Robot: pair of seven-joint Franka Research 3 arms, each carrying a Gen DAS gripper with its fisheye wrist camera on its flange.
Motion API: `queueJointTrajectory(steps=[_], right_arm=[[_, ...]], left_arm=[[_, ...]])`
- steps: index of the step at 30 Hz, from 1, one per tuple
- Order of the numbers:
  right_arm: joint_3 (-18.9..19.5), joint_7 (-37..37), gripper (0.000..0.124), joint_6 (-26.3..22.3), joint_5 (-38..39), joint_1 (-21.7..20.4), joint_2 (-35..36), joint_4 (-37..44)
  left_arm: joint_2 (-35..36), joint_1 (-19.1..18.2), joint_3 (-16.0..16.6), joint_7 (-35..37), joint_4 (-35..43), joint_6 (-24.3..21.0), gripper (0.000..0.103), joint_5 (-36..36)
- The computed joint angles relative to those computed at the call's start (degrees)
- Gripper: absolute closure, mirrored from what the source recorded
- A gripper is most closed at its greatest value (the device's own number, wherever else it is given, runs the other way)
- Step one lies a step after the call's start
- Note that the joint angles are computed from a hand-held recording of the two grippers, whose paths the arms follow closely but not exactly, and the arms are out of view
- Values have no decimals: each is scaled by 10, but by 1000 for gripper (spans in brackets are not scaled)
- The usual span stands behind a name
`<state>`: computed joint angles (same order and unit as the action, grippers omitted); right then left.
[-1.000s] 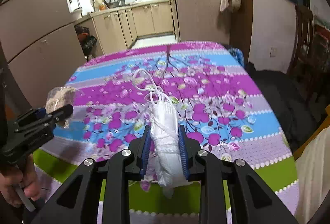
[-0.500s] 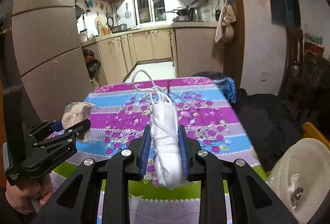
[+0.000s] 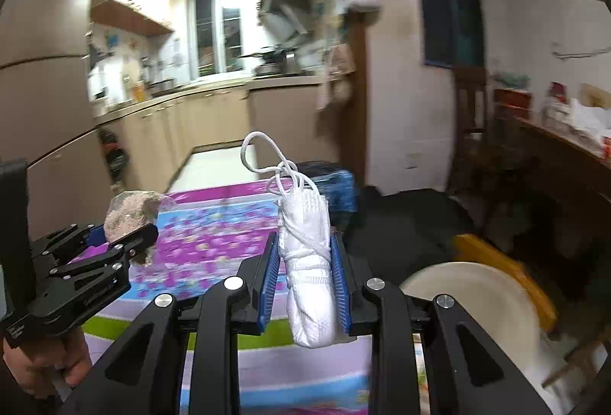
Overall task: Collect trash
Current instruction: 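Carry the granule bag and white mask over the white basin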
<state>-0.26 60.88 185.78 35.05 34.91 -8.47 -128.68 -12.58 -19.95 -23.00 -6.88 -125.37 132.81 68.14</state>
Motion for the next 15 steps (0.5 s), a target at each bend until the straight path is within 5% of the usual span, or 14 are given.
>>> queueJointTrajectory(steps=[4,11,15], right_arm=[[40,59,97,-15,-53,-102,-29,-21],[4,89,97,-83,-88,-168,-20,0],[-10,93,97,-177,-98,-209,22,59]], left_arm=[[77,-10,1,28,80,20,62,16],[206,-60,36,113,217,58,62,-5],[270,-83,54,179,291,74,62,-56]])
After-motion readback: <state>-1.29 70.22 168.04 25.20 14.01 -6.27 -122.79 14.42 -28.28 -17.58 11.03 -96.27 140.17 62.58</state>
